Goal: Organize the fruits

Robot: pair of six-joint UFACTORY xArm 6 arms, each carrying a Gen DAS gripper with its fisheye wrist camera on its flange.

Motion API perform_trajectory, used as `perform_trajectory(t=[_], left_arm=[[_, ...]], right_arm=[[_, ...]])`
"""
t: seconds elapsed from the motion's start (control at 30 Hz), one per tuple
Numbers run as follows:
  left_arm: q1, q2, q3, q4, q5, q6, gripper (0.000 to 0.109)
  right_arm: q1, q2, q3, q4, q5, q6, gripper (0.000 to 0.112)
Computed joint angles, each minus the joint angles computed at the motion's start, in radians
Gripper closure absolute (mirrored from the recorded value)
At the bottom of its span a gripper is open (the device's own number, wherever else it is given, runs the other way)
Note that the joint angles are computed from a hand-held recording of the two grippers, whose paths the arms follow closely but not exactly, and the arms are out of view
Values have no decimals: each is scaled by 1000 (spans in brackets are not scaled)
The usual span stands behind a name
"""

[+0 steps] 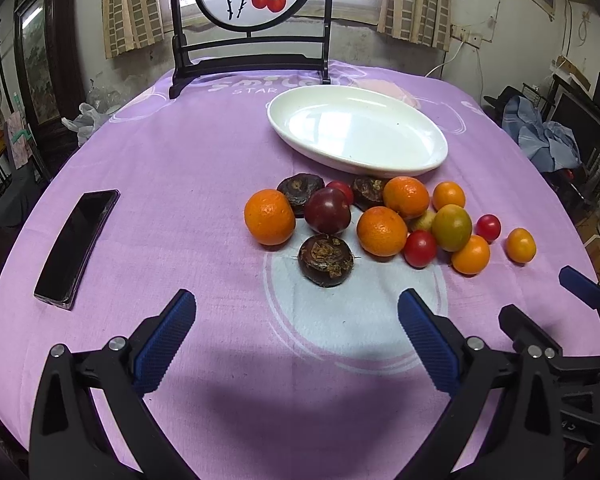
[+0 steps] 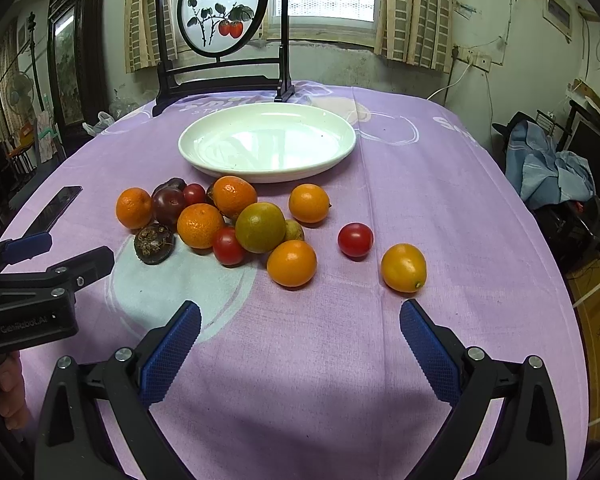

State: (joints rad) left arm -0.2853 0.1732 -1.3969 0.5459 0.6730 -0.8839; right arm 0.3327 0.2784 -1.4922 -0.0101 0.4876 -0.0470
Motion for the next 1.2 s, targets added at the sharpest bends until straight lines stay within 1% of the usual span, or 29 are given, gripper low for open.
perform_trajectory(t=[0.4,0.57,1.2], left_arm=[[-1,6,-7,-8,5,6,10],[2,11,-11,-39,6,29,10],[0,9,-12,-43,12,30,10]], right_arm=[[1,0,-3,3,6,-6,13],[3,7,-11,3,14,-9,13],[5,8,-12,8,15,-16,13]])
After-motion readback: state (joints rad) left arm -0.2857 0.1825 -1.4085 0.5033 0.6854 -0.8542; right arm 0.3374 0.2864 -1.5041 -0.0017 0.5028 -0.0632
